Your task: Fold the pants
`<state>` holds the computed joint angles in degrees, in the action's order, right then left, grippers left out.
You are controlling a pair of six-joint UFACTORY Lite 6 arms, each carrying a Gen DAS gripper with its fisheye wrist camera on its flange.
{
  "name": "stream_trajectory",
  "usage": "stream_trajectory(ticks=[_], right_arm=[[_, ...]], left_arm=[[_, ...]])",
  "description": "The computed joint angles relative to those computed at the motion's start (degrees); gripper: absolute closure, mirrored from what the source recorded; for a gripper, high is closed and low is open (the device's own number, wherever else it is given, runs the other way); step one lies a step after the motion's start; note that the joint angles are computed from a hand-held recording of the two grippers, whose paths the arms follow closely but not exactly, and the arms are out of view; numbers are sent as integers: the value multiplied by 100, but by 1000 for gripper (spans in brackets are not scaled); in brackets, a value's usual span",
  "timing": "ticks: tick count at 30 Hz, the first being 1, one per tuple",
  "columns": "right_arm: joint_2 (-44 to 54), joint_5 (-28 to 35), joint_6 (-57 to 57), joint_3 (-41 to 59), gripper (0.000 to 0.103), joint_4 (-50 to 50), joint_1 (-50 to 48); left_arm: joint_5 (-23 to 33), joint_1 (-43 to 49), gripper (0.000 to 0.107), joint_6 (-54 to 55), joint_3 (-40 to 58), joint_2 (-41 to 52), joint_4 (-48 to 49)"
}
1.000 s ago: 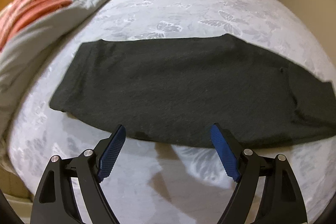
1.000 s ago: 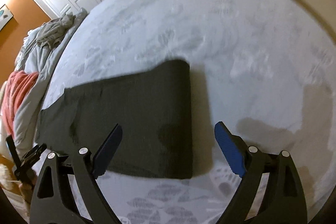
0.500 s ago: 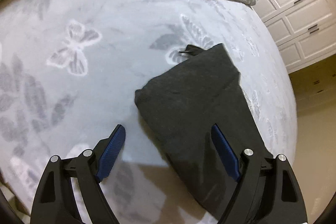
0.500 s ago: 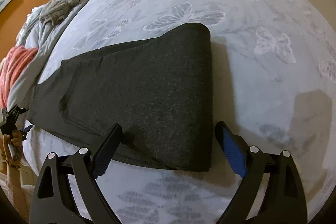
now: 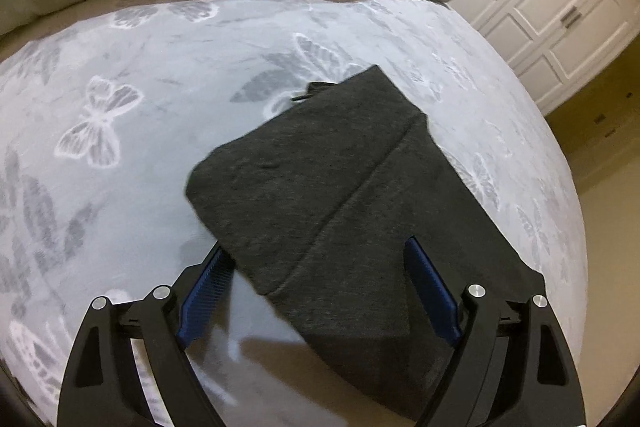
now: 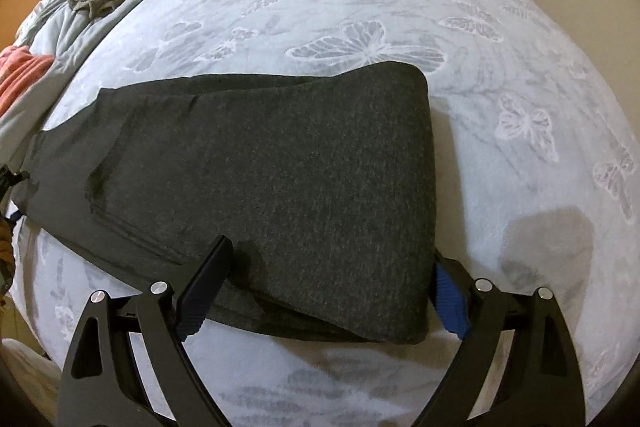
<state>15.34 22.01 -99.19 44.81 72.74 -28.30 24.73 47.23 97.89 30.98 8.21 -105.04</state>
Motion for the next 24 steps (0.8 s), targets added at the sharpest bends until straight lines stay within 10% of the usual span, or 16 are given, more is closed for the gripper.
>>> stream_trajectory(ticks=[6, 11, 16, 24], right_arm=[[-56, -236, -384, -103, 15, 375, 127], [-112, -369, -797, -189, 15, 743, 201], [-77, -318, -661, -147, 15, 618, 181], [423, 869, 917, 505, 15, -715, -507]], left_arm=[[317, 110, 25, 180, -16, 91, -116], [490, 269, 68, -218, 121, 215, 239], [973, 604, 87, -1011, 488, 611, 1165], [1394, 856, 75, -1284, 558, 844, 1282]])
